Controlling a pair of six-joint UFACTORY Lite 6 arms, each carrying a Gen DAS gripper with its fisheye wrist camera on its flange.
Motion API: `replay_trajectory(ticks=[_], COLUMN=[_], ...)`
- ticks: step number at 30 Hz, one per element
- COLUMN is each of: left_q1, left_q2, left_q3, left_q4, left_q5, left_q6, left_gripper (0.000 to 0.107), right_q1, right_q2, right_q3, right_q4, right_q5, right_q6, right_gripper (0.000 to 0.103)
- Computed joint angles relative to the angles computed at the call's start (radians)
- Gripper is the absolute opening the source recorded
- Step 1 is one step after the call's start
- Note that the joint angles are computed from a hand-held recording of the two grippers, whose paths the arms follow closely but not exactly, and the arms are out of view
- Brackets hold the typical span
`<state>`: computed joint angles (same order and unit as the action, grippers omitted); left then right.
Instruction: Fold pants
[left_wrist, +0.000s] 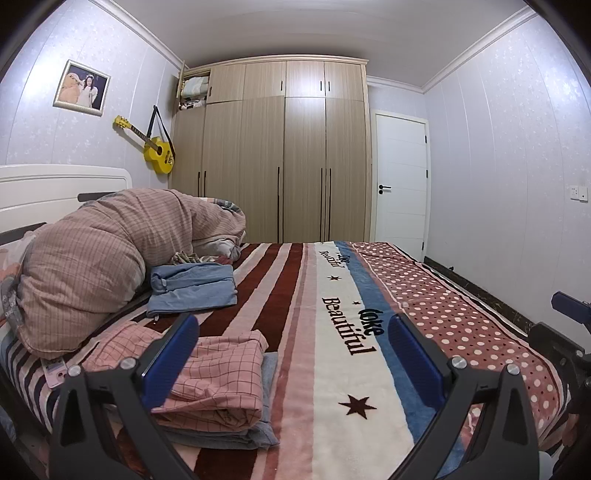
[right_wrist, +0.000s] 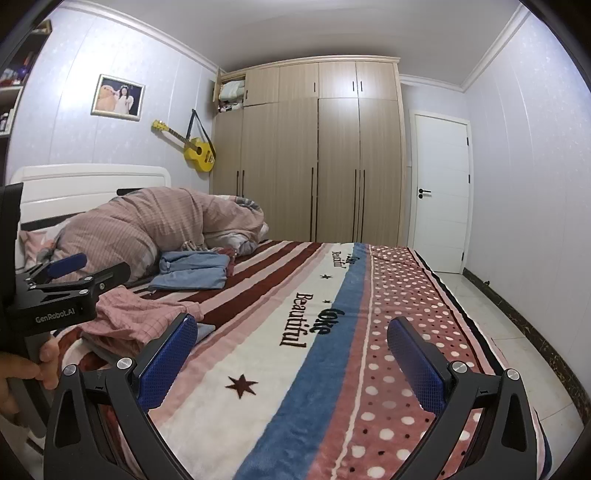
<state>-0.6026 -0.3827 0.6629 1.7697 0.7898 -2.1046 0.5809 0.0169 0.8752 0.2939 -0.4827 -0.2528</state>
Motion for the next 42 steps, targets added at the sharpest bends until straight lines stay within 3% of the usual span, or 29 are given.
replay_trajectory(ticks=[42], left_q1=[0.007], left_q2=[-0.001], left_q3=[0.007], left_q4=[-0.01], left_q5=[-0.015], left_q6=[0.01], left_gripper=[0.101], right_q1=[0.002], right_q2=[-0.006], right_q3=[-0.002], right_q4=[0.008], right_q5=[0.002], right_q6=[-0.001], right_gripper=[0.102])
